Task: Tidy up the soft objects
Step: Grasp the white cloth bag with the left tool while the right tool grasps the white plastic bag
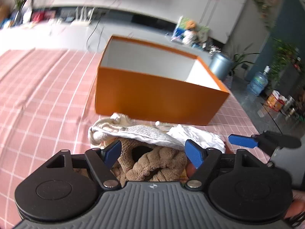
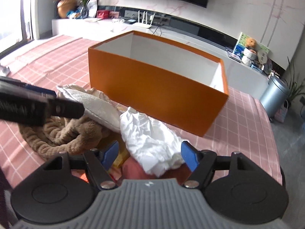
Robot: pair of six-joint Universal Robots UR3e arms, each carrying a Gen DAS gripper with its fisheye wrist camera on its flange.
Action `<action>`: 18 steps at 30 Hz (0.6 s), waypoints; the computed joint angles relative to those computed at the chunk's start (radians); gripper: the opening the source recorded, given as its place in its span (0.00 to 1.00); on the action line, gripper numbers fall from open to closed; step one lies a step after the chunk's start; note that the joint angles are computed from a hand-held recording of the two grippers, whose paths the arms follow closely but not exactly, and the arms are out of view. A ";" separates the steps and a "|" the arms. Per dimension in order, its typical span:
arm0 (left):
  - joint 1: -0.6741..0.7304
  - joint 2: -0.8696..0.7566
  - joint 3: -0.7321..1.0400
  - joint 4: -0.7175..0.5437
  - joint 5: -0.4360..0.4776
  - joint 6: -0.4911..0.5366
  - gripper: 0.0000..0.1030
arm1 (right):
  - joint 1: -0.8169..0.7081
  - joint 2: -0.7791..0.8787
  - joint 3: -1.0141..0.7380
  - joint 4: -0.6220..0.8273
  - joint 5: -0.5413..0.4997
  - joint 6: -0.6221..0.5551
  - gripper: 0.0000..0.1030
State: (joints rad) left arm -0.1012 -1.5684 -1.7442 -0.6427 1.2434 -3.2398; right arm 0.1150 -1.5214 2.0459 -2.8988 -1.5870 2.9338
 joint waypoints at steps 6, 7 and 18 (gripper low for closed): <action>0.005 -0.100 0.113 -0.051 0.003 -0.102 0.76 | -0.024 0.081 -0.091 0.048 0.055 -0.006 0.50; 0.000 -0.107 0.121 -0.036 0.013 -0.111 0.75 | -0.025 0.088 -0.101 0.050 0.059 -0.003 0.49; -0.066 -0.305 0.380 -0.149 0.071 -0.171 0.69 | -0.032 0.160 -0.203 0.113 0.066 0.025 0.50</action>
